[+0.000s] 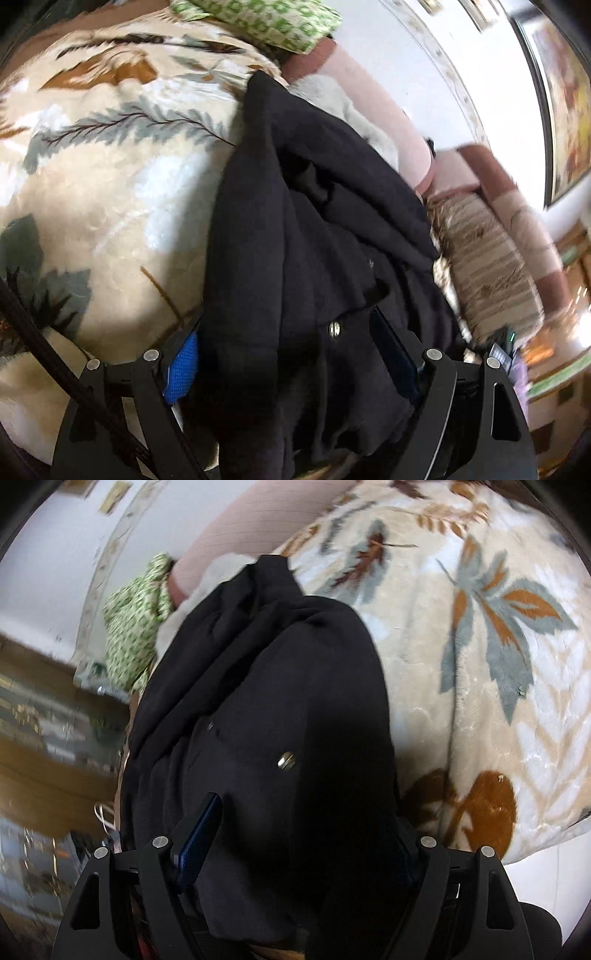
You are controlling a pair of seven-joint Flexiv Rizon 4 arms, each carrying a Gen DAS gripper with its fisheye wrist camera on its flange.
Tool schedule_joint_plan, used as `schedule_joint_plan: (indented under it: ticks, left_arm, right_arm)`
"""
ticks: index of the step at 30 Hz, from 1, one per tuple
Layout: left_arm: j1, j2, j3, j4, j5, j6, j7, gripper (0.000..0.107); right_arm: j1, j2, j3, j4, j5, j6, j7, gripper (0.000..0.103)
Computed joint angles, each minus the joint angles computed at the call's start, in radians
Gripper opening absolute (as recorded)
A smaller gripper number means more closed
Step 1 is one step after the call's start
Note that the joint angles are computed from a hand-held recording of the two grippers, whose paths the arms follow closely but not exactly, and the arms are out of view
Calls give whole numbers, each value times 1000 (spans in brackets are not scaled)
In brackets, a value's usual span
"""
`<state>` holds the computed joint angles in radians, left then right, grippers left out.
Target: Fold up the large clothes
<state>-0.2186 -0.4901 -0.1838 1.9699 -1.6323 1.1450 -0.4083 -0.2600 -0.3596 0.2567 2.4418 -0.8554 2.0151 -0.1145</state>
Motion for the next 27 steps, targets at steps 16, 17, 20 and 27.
schedule_joint_plan:
  ticks: [16, 17, 20, 27]
  left_arm:
    - [111, -43, -67, -19, 171, -110, -54, 83]
    - [112, -24, -70, 2, 136, -132, -25, 83]
    - [83, 15, -49, 53, 92, -167, 25, 83]
    - [-10, 71, -4, 128, 13, -123, 126, 83]
  right_arm:
    - [45, -16, -42, 33, 14, 77, -51, 84]
    - [43, -17, -42, 34, 11, 79, -51, 84]
    - [59, -16, -49, 40, 27, 81, -72, 84]
    - [108, -30, -49, 71, 89, 108, -141, 84]
